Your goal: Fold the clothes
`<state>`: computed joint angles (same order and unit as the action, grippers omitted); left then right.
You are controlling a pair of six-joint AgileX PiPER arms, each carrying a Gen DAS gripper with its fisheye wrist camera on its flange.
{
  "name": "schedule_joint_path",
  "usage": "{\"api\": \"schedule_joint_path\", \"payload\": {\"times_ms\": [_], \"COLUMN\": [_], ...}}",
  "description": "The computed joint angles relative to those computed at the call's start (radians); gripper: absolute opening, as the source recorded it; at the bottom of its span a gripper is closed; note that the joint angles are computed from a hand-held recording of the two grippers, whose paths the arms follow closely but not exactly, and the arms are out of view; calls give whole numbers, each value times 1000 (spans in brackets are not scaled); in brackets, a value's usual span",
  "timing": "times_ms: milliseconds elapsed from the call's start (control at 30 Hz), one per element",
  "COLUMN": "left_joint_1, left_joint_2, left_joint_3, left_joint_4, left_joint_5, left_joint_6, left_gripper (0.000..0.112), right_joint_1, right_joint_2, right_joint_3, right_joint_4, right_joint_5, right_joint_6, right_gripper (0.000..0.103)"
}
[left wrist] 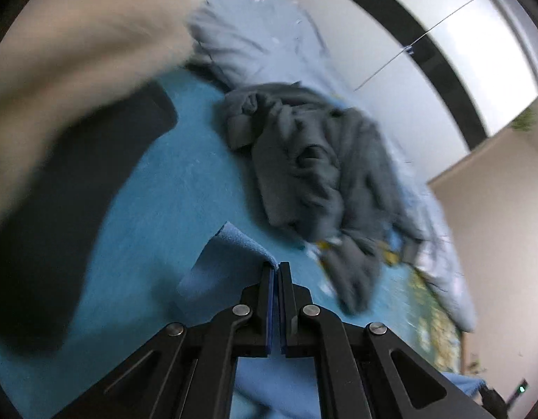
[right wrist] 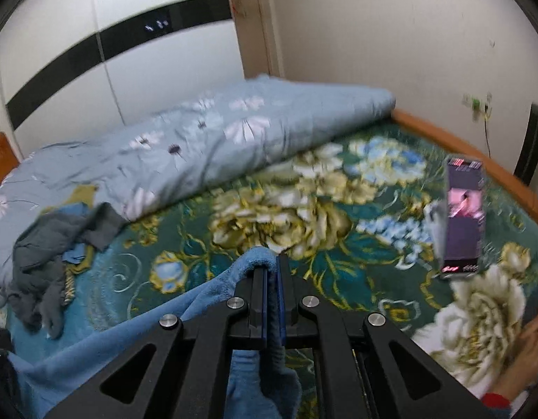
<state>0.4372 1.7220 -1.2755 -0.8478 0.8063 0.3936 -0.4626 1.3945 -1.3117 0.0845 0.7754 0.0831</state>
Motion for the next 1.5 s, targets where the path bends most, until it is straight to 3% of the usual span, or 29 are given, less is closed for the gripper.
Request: {"api": "schedule_joint_path", "payload": {"times_ms": [300, 433, 533, 633, 700, 767, 800, 833, 967, 1033, 1167, 1267, 1400, 1500], "left_joint_1": [-134, -145, -127, -108, -98, -84, -73, -63, -26, -12, 4, 18, 49, 54], "left_joint_2": [224, 261, 247, 214, 186, 154, 126, 93, -57, -148, -283, -319, -374, -380], "left_joint_3": [-268, -293, -273, -245, -229, -203, -175, -146, -17, 69, 209, 260, 301, 299], "left_joint_4": [263, 279, 215, 185, 199, 190, 173, 161, 125, 93, 65, 43, 48, 50], "left_joint_5": [-50, -42, -18, 17, 49, 71, 78, 84, 106, 127, 183, 226, 254, 272], "left_joint_6": [-252, -243, -152, -89, -67, -40, -13, 14, 124, 198, 290, 307, 309, 309], "left_gripper": [2, 2, 3, 5, 15, 35, 45, 47, 52, 60, 60, 60, 60, 61], "right_joint_1": [20, 39, 36, 33, 39, 49, 49, 38, -43, -114, -225, -257, -376, -318], "right_joint_2": [246, 312, 317, 301, 296, 285, 271, 249, 116, 47, -38, -107, -148, -155], "right_joint_3": [-126, -128, -120, -120, -146, -166, -168, -164, -85, -14, 130, 224, 302, 327], "right_joint_4": [-24, -73, -59, -46, -65, -120, -137, -127, -10, 118, 319, 302, 465, 444], "right_joint_5": [-37, -35, -32, -14, 38, 86, 100, 110, 119, 145, 238, 228, 304, 281], "right_joint_6": [41, 56, 17, -22, -37, -25, -27, -44, -136, -226, -395, -361, -407, -351], "right_gripper": [5, 5, 5, 5, 10, 26, 28, 28, 33, 33, 33, 33, 33, 33]}}
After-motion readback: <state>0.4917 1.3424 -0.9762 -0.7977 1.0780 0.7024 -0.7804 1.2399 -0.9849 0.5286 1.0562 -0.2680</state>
